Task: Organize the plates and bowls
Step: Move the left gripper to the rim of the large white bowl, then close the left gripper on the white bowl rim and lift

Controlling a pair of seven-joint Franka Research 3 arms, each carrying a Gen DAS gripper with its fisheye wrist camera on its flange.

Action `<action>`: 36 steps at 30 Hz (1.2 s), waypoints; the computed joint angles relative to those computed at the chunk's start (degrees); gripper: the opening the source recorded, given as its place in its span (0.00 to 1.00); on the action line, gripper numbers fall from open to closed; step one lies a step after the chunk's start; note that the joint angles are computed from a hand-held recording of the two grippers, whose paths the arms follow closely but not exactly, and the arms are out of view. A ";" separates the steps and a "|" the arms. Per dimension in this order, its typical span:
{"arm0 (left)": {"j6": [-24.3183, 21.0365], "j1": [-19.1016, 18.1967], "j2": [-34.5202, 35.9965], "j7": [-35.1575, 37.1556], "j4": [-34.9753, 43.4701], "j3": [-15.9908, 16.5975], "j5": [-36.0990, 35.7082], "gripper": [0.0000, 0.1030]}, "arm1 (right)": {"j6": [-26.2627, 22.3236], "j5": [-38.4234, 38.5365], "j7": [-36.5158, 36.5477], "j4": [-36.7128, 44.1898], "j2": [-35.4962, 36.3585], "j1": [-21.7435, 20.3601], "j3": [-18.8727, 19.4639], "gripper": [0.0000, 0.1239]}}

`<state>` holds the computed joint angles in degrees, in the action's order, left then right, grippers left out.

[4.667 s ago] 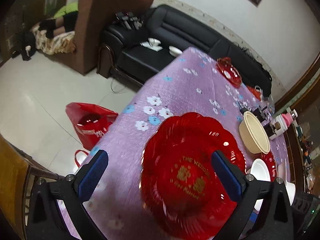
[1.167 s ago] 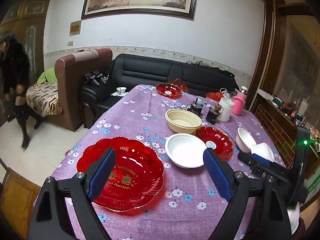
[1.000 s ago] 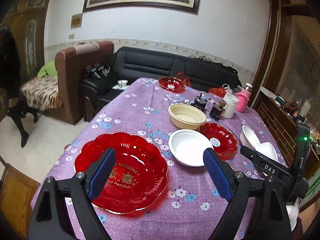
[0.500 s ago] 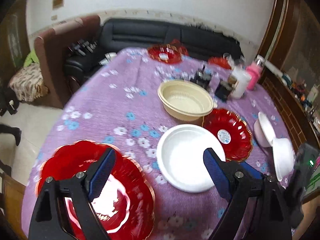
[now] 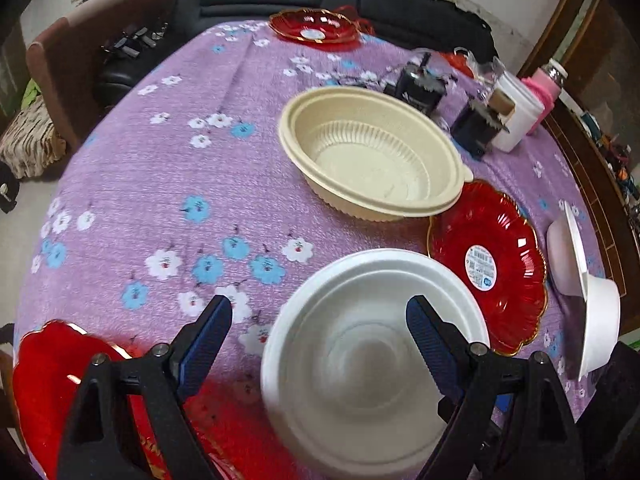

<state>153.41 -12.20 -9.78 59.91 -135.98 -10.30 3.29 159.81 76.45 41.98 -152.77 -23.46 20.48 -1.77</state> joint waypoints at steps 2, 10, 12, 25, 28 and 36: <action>-0.60 -0.38 0.79 1.16 0.70 -0.06 -0.25 0.86 | 0.70 1.00 -1.10 0.24 0.32 0.27 0.09 0.52; -2.09 -0.58 2.13 0.25 1.98 -1.85 5.08 0.85 | 1.40 1.30 -1.59 0.28 0.47 0.50 0.63 0.52; -2.29 -0.50 2.14 -0.74 2.00 -2.04 6.67 0.85 | 1.48 1.22 -1.53 0.18 0.37 0.55 0.68 0.52; -3.43 -0.28 -0.12 -6.34 1.07 -3.04 14.15 0.58 | 2.66 1.09 -3.02 -0.61 -0.55 2.10 0.92 0.28; -3.12 -0.65 -0.83 -6.38 0.44 -2.69 13.79 0.50 | 4.60 1.06 -3.78 -1.00 -0.96 2.59 1.68 0.23; -1.83 -1.75 -3.02 -5.10 -3.00 -1.12 7.47 0.33 | 8.47 0.48 -3.84 -1.95 -2.25 4.29 0.96 0.23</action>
